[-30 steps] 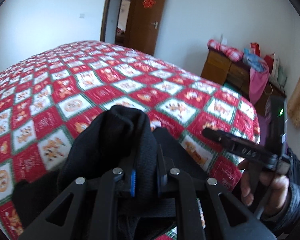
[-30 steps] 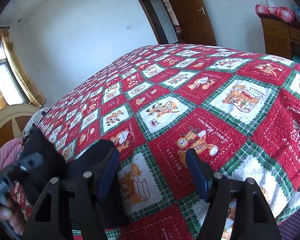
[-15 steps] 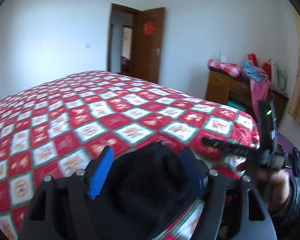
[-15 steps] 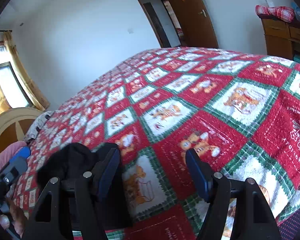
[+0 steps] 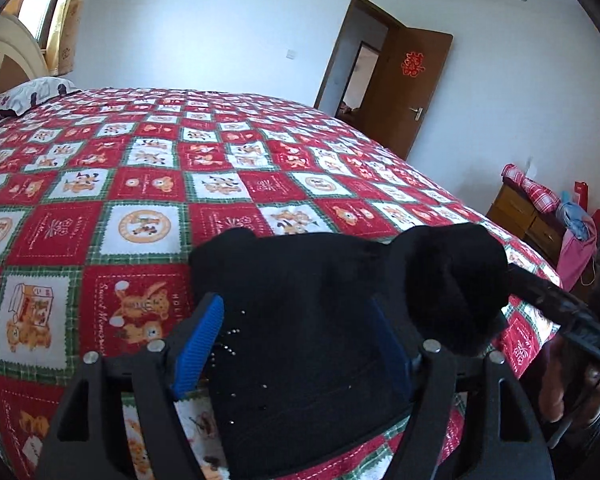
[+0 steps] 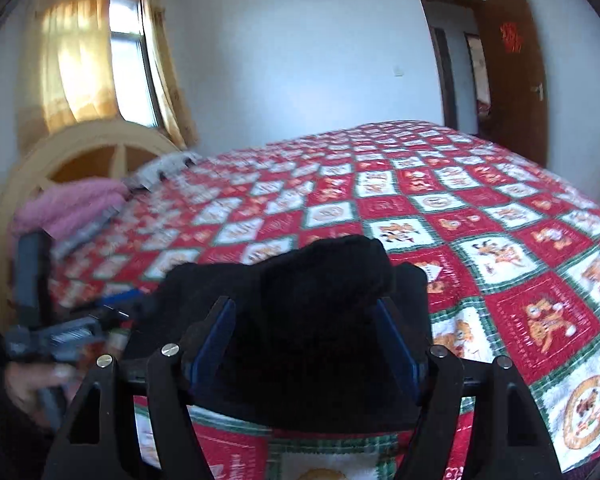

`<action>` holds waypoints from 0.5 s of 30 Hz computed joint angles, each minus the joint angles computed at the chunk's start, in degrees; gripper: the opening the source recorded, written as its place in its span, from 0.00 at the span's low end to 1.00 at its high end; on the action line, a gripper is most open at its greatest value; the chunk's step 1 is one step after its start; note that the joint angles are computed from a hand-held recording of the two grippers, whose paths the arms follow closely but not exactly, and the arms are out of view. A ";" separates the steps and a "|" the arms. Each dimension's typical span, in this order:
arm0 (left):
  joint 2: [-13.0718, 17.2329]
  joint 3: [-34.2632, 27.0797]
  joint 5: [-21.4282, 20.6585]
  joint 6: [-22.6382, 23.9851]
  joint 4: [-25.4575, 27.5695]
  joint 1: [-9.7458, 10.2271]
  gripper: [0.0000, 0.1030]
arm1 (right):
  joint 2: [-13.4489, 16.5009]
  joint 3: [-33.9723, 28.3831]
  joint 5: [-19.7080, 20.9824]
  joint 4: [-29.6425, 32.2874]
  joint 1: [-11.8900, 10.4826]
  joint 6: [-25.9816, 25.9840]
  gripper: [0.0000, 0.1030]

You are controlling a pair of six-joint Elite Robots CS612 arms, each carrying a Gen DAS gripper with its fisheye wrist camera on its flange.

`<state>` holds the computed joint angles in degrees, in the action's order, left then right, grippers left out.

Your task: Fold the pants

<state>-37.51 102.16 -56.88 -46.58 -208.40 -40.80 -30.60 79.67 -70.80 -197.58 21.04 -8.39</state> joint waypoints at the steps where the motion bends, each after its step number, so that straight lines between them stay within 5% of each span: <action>1: 0.10 0.00 -0.10 0.32 -0.26 -0.04 0.74 | 0.17 -0.41 -0.96 1.37 0.25 -1.08 0.70; 4: 0.35 -0.06 -0.58 1.32 -0.48 -0.11 0.74 | 0.42 -1.44 -4.46 6.01 0.68 -3.72 0.66; 6: 0.44 -0.06 -0.81 1.17 -0.38 -0.03 0.74 | 0.24 -1.62 -6.13 8.35 0.56 -4.64 0.23; 15: 1.17 -0.65 -2.23 0.37 3.03 0.29 0.81 | -1.04 -2.96 0.61 24.82 -3.25 0.79 0.19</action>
<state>-36.35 101.51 -59.11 -46.21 -205.37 -40.51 -31.65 76.71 -70.19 -172.75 17.79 -7.59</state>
